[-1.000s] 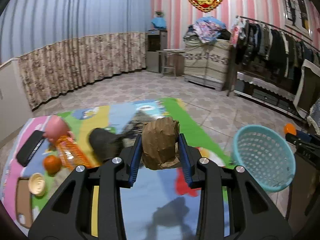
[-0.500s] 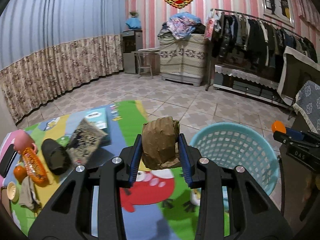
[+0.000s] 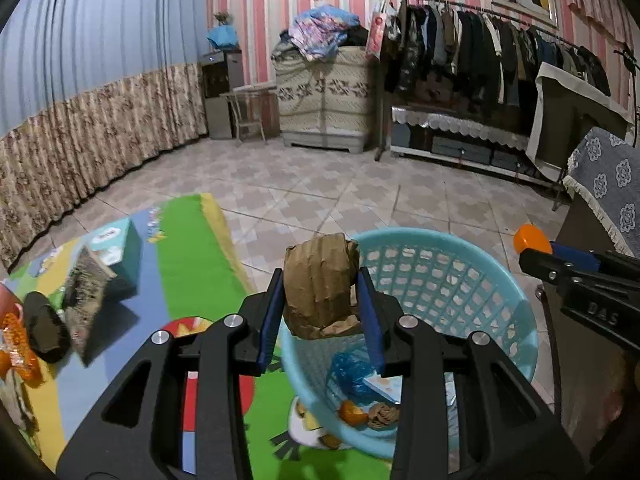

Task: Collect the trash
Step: 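Carry sleeve and cap over the blue basket and open both grippers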

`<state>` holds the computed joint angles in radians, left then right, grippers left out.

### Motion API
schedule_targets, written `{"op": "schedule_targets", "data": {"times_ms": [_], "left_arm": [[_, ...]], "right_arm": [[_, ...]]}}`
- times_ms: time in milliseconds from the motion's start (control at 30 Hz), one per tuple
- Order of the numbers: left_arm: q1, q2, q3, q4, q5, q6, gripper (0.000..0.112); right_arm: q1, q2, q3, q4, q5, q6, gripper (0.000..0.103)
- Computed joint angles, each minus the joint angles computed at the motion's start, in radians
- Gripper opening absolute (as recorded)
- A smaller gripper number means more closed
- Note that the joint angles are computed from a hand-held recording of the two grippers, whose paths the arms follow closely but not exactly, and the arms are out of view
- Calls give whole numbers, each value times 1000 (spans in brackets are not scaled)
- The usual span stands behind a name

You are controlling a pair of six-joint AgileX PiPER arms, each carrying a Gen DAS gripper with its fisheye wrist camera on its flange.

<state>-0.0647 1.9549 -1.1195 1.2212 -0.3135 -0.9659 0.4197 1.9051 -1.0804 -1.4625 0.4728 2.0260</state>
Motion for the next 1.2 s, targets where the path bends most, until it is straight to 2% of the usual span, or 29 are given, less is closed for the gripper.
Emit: {"op": "schedule_targets", "data": {"times_ms": [200, 367, 500, 600, 667, 767, 1000, 1033, 1100, 1133, 1167, 1200], "left_arm": [[-27, 56, -55, 59, 29, -68, 35], [-28, 66, -72, 57, 26, -65, 36], [-15, 75, -95, 57, 28, -84, 55], [-7, 75, -109, 71, 40, -114, 64], [6, 67, -107, 41, 45, -88, 71], [28, 44, -84, -79, 45, 24, 84], [106, 1, -58, 2, 8, -54, 97], [111, -2, -57, 11, 7, -60, 97], [125, -11, -44, 3, 6, -48, 97], [132, -14, -32, -13, 3, -32, 97], [142, -18, -23, -9, -2, -38, 97], [149, -22, -18, -8, -5, -42, 97]], "right_arm": [[-15, 11, 1, -10, -17, 15, 39], [-13, 21, -13, 9, -12, -4, 39], [-17, 51, -47, 61, -18, -57, 39], [-18, 69, -74, 103, -19, -101, 39], [-14, 79, -89, 118, -14, -117, 39], [-13, 87, -99, 115, -18, -116, 39], [7, 147, -181, 175, -24, -201, 39], [11, 155, -188, 157, -21, -181, 40], [11, 167, -200, 155, -30, -173, 50], [13, 177, -209, 163, -25, -175, 61], [17, 185, -217, 167, -14, -177, 67], [21, 191, -223, 177, -7, -189, 68]]}}
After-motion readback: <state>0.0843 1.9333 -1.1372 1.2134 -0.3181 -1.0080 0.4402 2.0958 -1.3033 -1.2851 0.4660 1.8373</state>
